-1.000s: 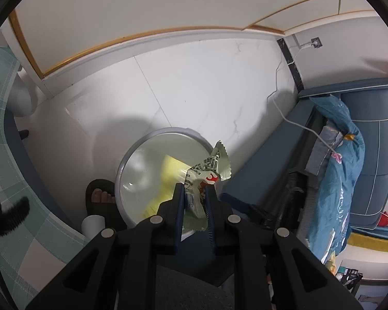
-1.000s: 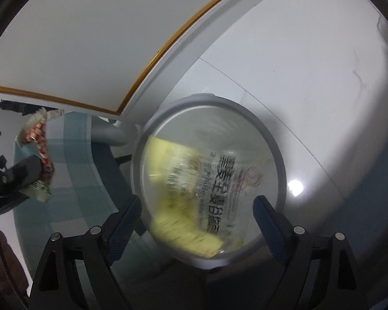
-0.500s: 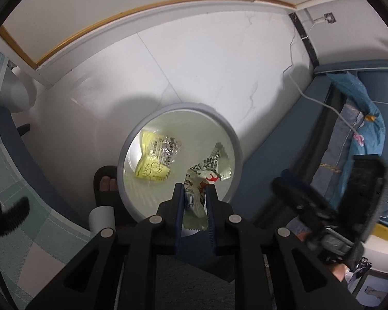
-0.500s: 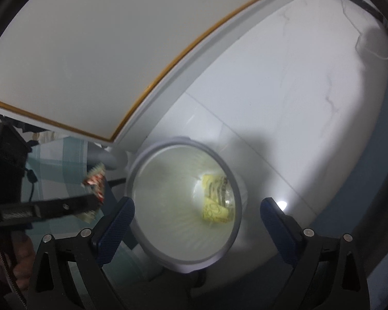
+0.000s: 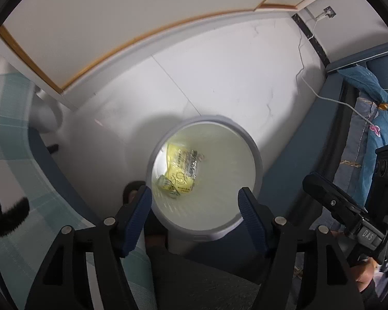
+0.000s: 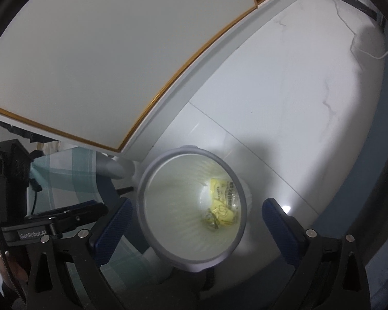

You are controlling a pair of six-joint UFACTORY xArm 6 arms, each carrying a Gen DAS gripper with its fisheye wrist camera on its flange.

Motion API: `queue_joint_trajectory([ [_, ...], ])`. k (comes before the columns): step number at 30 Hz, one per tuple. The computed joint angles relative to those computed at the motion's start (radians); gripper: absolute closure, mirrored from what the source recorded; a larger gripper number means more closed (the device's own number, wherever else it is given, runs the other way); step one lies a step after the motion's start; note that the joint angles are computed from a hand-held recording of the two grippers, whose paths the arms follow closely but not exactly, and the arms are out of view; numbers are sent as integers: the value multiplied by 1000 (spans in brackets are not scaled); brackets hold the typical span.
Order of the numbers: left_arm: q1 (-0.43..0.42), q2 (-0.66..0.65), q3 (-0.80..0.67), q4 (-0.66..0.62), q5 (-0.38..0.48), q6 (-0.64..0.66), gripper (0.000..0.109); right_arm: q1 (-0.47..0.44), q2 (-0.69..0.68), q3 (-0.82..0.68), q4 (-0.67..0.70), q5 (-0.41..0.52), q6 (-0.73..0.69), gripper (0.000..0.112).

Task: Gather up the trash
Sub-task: 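Open both grippers over the white bin, dropping the wrappers inside, then move both tools back over the table toward the remaining wrappers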

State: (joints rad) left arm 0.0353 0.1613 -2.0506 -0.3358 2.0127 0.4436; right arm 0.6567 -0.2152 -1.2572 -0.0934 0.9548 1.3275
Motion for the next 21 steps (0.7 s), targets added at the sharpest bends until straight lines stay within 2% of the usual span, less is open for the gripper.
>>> queue_joint_trajectory([
  [10, 20, -110, 89, 19, -150, 33, 36, 24, -8, -40, -50, 12, 31, 9],
  [18, 83, -135, 39, -24, -209, 32, 35, 55, 13, -149, -132, 58, 47, 9],
  [21, 115, -138, 6, -49, -224, 16, 35, 79, 41, -231, -191, 100, 52, 9],
])
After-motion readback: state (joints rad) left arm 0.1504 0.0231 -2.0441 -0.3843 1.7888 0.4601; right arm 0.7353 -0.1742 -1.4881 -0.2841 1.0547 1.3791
